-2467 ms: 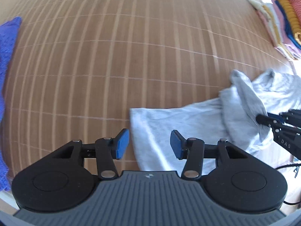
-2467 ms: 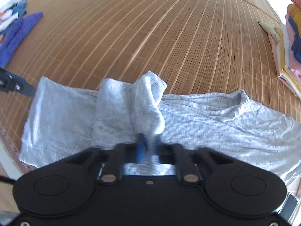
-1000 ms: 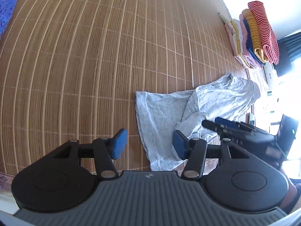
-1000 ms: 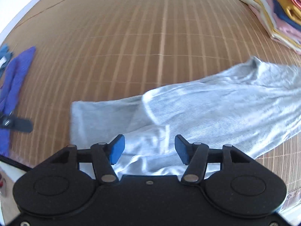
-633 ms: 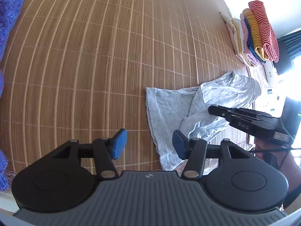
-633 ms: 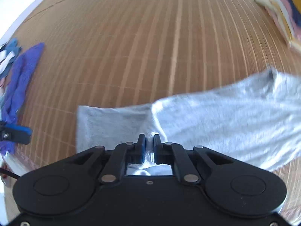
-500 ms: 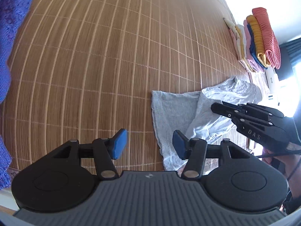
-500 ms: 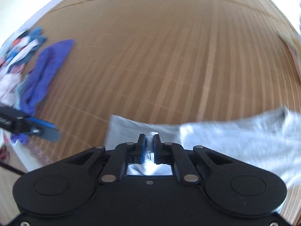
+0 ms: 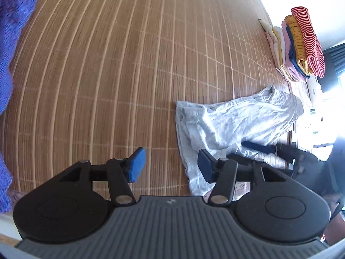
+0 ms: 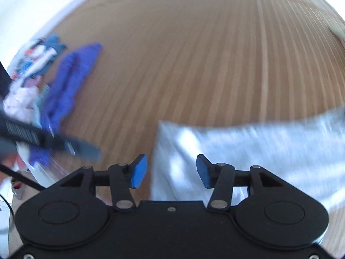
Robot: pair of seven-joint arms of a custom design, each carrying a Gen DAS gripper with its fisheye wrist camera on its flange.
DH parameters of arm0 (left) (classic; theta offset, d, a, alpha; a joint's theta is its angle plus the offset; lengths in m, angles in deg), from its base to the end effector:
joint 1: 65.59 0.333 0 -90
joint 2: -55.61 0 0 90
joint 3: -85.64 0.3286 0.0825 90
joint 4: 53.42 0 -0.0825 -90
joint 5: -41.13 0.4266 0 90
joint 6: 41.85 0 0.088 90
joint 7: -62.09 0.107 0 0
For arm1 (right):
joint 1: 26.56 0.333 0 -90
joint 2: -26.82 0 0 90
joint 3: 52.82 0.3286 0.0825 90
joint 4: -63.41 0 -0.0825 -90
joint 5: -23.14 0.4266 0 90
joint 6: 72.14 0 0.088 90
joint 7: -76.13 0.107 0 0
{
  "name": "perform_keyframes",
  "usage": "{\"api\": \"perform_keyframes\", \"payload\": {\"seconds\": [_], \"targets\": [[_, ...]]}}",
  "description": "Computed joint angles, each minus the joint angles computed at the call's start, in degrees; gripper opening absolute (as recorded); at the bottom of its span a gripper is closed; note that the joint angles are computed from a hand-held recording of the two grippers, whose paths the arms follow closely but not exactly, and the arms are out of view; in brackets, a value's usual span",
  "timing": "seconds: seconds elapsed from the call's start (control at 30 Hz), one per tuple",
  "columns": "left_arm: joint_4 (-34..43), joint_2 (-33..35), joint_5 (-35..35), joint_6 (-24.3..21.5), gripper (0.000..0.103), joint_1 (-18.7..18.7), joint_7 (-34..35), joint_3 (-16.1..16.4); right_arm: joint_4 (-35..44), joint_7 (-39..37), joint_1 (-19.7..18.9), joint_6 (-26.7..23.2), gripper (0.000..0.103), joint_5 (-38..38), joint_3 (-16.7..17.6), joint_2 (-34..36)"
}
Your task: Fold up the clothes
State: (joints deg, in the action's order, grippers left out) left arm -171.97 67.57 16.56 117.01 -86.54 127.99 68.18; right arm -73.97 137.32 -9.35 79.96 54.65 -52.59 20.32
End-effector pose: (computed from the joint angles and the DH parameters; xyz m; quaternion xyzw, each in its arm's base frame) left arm 0.5262 -0.3857 0.3725 0.7224 -0.6308 0.2681 0.0914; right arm 0.5189 0.1479 0.3810 -0.7987 0.5496 -0.0302 0.2429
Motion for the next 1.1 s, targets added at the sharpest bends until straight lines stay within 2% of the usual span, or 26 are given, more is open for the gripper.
{"api": "perform_keyframes", "payload": {"seconds": [0.1, 0.23, 0.33, 0.43, 0.47, 0.5, 0.53, 0.6, 0.63, 0.73, 0.93, 1.03, 1.1], "targets": [[4.23, 3.47, 2.81, -0.4, 0.06, -0.88, -0.42, 0.59, -3.14, 5.29, -1.59, -1.47, 0.052, -5.94, -0.1, -1.86], [10.85, 8.97, 5.44, -3.09, 0.06, -2.7, -6.65, 1.89, -3.33, 6.99, -1.5, -3.02, 0.054, -8.18, -0.37, -0.81], [15.23, 12.42, 8.55, -4.29, 0.06, -4.53, -10.39, 3.05, -4.01, 8.8, -1.16, -2.04, 0.054, -2.23, -0.73, 0.28], [19.17, 14.74, 13.83, -7.42, 0.06, -6.2, -11.45, 4.41, -5.21, 13.83, -1.67, 0.32, 0.05, -2.35, -0.07, 0.53], [20.22, 15.34, 14.89, -8.41, 0.06, -6.32, -11.23, 4.46, -5.74, 14.51, -1.59, 1.44, 0.041, -1.68, -0.02, 0.39], [20.91, 15.74, 15.7, -9.1, 0.06, -6.36, -11.01, 4.49, -6.46, 13.59, -1.23, 2.58, 0.025, 0.89, -0.35, -0.11], [21.43, 16.05, 16.38, -9.66, 0.06, -6.37, -10.79, 4.52, -7.08, 13.04, -0.92, 3.52, 0.017, 3.07, -0.67, -0.63], [22.48, 16.68, 17.66, -10.8, 0.06, -6.45, -10.29, 4.63, -7.61, 12.46, -0.53, 3.07, 0.008, 6.74, -1.52, -1.42], [22.73, 16.82, 18.47, -11.2, 0.06, -6.61, -10.07, 4.82, -7.67, 12.73, -0.42, 1.31, 0.004, 9.27, -2.15, -2.04], [23.21, 17.07, 20.87, -12.33, 0.06, -7.12, -9.7, 5.44, -8.75, 12.5, 0.16, -4.01, 0.004, 18.18, -3.55, -4.95], [25.37, 18.34, 25.23, -15.55, 0.06, -8.64, -11.18, 6.97, -9.62, 16.66, 0.39, -7.14, 0.005, 20.69, -2.55, -3.83], [27.29, 19.18, 29.89, -19.12, 0.06, -9.96, -11.09, 8.13, -9.04, 17.48, -0.68, -9.29, 0.012, 19.0, -2.25, -3.05], [26.83, 19.1, 29.81, -17.98, 0.06, -8.9, -8.48, 6.97, -8.85, 17.1, -1.19, -10.77, 0.02, 17.08, -2.1, -3.86]]}}
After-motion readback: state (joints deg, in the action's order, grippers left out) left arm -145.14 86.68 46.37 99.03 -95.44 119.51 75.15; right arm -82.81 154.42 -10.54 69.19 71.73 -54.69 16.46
